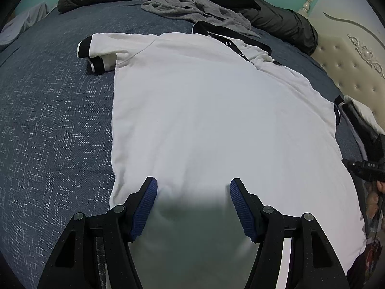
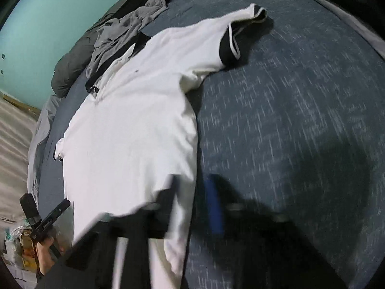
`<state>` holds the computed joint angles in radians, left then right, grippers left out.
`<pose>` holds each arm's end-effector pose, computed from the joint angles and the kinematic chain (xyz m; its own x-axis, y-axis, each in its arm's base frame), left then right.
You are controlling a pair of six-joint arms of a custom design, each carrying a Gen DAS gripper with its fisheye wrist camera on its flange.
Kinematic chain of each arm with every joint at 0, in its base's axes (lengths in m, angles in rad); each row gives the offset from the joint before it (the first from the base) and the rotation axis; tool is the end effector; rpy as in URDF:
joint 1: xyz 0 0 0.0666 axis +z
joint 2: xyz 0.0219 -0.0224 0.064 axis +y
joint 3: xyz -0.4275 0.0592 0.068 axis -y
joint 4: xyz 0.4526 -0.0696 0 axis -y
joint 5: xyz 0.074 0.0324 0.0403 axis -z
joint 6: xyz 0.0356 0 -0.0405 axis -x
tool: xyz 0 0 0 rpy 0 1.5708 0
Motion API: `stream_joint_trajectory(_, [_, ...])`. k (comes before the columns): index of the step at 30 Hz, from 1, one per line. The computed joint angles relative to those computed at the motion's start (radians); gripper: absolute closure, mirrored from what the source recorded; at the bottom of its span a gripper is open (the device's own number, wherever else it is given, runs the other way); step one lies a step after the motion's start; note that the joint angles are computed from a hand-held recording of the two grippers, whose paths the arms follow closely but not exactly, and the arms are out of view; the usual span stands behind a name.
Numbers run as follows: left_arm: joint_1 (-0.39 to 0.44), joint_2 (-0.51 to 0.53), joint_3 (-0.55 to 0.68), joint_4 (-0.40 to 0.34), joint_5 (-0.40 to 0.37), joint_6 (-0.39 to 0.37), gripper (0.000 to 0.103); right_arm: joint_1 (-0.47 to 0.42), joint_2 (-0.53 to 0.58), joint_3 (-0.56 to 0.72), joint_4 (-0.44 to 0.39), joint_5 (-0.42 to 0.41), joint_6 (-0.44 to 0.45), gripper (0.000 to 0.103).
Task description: Fold clothes
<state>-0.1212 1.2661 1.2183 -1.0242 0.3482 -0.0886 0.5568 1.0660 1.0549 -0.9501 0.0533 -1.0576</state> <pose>0.4569 -0.0683 0.4427 -0.8439 0.1866 -0.5030 0.3517 0.9004 -0.2561 0.3321 0.2040 0.4427 -0.7789 0.5399 -0.3191 0.3600 0.8016 0.4773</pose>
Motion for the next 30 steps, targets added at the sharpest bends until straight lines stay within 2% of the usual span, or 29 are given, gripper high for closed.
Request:
stream_joint_trajectory(6, [0.001,-0.001,0.003,0.0,0.007,0.005,0.036,0.008,-0.007,0.012,-0.024,0.041,0.005,0.101])
stream_joint_trajectory(9, [-0.001,-0.001,0.003,0.001,0.007,0.007,0.036,-0.003,-0.008,0.034,-0.068,0.086,0.014,0.101])
stream_joint_trajectory(12, [-0.006,-0.002,0.002,0.0,0.005,0.004,0.036,-0.013,0.024,0.071,-0.136,0.117,0.068,0.102])
stream_joint_trajectory(15, [-0.007,-0.002,0.002,0.0,0.004,0.004,0.036,-0.026,0.064,0.095,-0.188,0.105,0.109,0.101])
stream_joint_trajectory(17, [-0.005,-0.003,0.003,0.001,0.006,0.007,0.036,-0.028,0.068,0.093,-0.185,0.105,0.121,0.101])
stream_joint_trajectory(20, [-0.008,-0.002,0.003,0.002,0.006,0.009,0.036,-0.026,0.052,0.082,-0.186,0.097,0.088,0.099])
stream_joint_trajectory(22, [-0.01,-0.001,0.003,0.003,0.006,0.009,0.036,-0.019,0.028,0.068,-0.176,0.097,0.061,0.091])
stream_joint_trajectory(23, [-0.011,-0.001,0.003,0.004,0.006,0.009,0.036,-0.013,0.009,0.055,-0.164,0.088,0.048,0.079])
stream_joint_trajectory(24, [-0.012,-0.001,0.003,0.004,0.006,0.01,0.036,-0.007,-0.01,0.042,-0.151,0.08,0.035,0.07])
stream_joint_trajectory(29, [-0.016,-0.006,0.0,0.003,0.002,0.009,0.036,0.036,-0.032,0.019,-0.115,0.028,0.048,0.071])
stream_joint_trajectory(30, [-0.016,-0.007,-0.001,0.002,0.002,0.009,0.036,0.045,-0.029,0.02,-0.111,0.022,0.057,0.079])
